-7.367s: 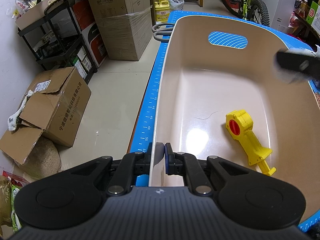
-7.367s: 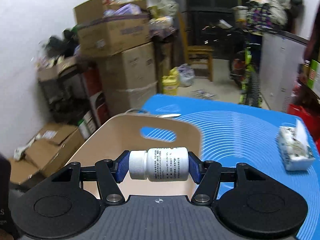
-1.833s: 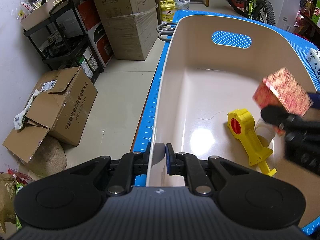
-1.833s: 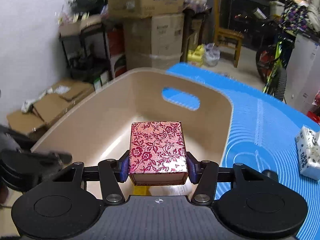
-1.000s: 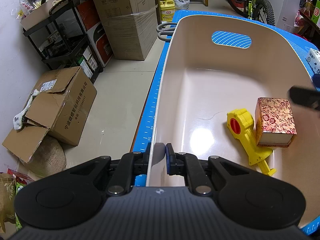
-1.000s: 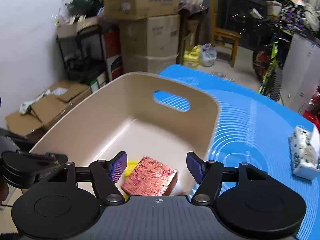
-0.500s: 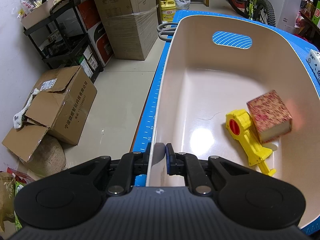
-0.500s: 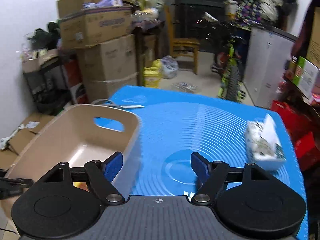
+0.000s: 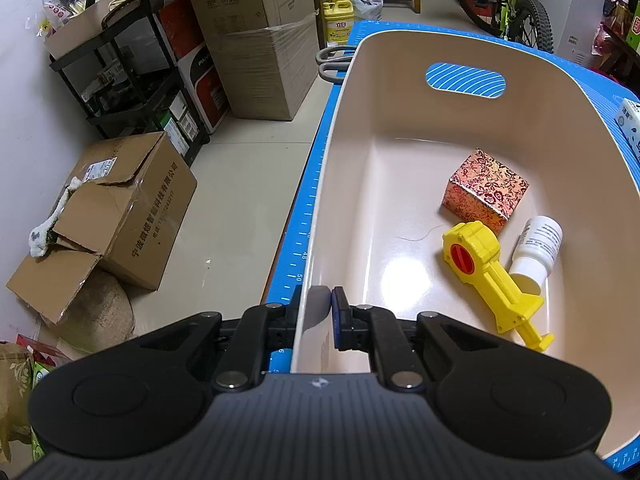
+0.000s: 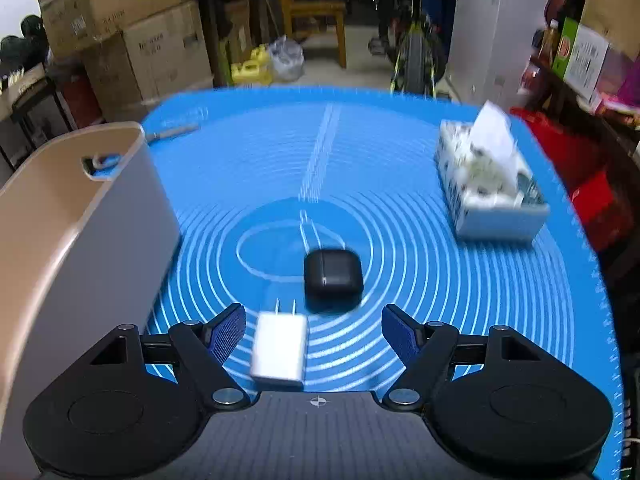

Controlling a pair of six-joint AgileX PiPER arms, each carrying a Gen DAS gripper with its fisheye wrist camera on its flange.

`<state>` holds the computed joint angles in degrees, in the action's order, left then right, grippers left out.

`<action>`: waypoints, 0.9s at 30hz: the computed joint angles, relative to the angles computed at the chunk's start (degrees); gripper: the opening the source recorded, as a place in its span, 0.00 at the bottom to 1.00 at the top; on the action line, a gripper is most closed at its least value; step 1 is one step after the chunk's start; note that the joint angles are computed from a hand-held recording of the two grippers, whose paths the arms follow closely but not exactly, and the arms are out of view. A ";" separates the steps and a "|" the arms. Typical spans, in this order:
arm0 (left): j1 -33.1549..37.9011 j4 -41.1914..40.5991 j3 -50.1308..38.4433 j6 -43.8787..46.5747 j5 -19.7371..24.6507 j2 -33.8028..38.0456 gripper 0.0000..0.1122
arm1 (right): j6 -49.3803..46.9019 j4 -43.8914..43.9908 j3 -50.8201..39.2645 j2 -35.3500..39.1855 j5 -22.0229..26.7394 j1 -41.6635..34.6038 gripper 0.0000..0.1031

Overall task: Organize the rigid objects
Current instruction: 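Move the right gripper to the white charger and grasp it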

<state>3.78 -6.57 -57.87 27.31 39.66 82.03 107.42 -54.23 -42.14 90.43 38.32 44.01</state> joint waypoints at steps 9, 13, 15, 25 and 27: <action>-0.26 0.64 0.45 -0.39 -0.55 -0.19 0.14 | -1.02 0.84 -2.73 7.39 -4.76 -2.22 0.74; -0.07 0.37 0.39 0.13 -0.49 -0.10 0.14 | -0.57 0.93 -3.88 9.46 -3.75 -1.17 0.68; 0.15 0.02 0.35 0.35 -0.44 0.06 0.14 | -0.01 0.24 -3.67 9.45 -3.85 -1.05 0.65; -0.25 1.13 0.30 -0.65 -0.71 0.12 0.14 | -0.12 0.25 -2.89 8.58 -2.46 -0.35 0.41; -0.24 1.09 0.31 -0.60 -0.71 0.13 0.14 | -0.44 0.75 -3.35 8.43 -0.65 0.23 0.41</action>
